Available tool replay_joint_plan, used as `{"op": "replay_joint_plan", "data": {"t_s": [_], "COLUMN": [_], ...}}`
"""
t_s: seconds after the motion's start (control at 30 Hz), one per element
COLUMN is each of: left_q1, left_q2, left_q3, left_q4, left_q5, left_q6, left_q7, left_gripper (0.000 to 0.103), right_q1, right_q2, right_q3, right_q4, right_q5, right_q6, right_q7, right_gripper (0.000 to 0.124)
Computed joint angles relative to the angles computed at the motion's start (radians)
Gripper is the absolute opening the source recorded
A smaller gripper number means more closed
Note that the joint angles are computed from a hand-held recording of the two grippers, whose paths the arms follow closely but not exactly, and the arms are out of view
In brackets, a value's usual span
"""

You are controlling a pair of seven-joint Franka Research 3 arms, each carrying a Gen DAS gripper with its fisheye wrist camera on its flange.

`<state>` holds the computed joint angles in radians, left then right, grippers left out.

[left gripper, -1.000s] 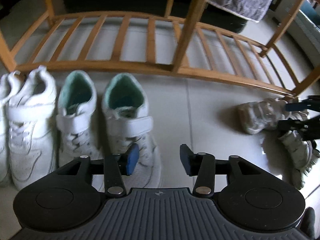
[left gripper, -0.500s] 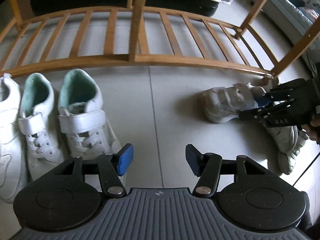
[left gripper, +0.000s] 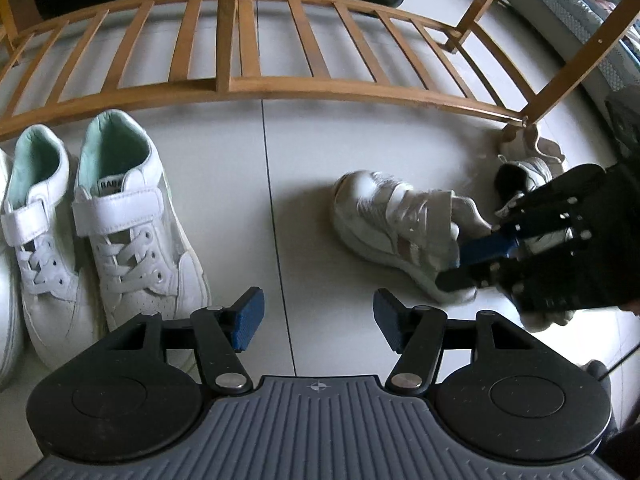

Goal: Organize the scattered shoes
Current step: 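Grasp the white mesh sneaker by its strap with the right gripper, then lift the mesh sneaker with the right gripper while the left gripper approaches its heel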

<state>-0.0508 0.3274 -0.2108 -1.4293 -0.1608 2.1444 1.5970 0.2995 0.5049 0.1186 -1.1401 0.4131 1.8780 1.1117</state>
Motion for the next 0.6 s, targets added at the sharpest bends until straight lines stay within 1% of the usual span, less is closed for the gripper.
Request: {"op": "replay_joint_plan", "data": {"t_s": [0.13,0.23,0.3,0.43,0.5,0.6], "left_q1": [-0.003,-0.006,-0.006,-0.005,-0.007,-0.010], "left_q2": [0.009,0.030,0.034,0.038,0.038,0.040], "left_q3": [-0.001,-0.003,-0.006,-0.015,-0.018,-0.024], "left_q4": [0.020,0.060,0.067,0.072,0.071,0.075], "left_q5": [0.010,0.018,0.016,-0.004,-0.009,-0.018], "left_q6": [-0.001,-0.012,-0.016,-0.032,-0.038,-0.043], "left_q7": [0.017,0.028,0.033,0.047,0.059,0.084], "left_gripper": [0.062,0.063,0.063,0.063,0.063,0.063], "right_q1": [0.009,0.008,0.001,-0.001,-0.010,-0.020], "right_q2": [-0.009,-0.005,0.005,-0.012,-0.028,-0.071], "right_q3": [0.005,0.007,0.015,0.015,0.016,0.011], "right_q4": [-0.012,-0.007,0.010,-0.004,-0.009,-0.046], "right_q5": [-0.003,0.008,0.032,0.046,0.062,0.073], "right_q6": [0.008,-0.007,-0.036,-0.034,-0.042,-0.015], "right_q7": [-0.017,-0.006,0.002,-0.007,-0.014,-0.041], "right_gripper": [0.018,0.018,0.018,0.019,0.021,0.028]}}
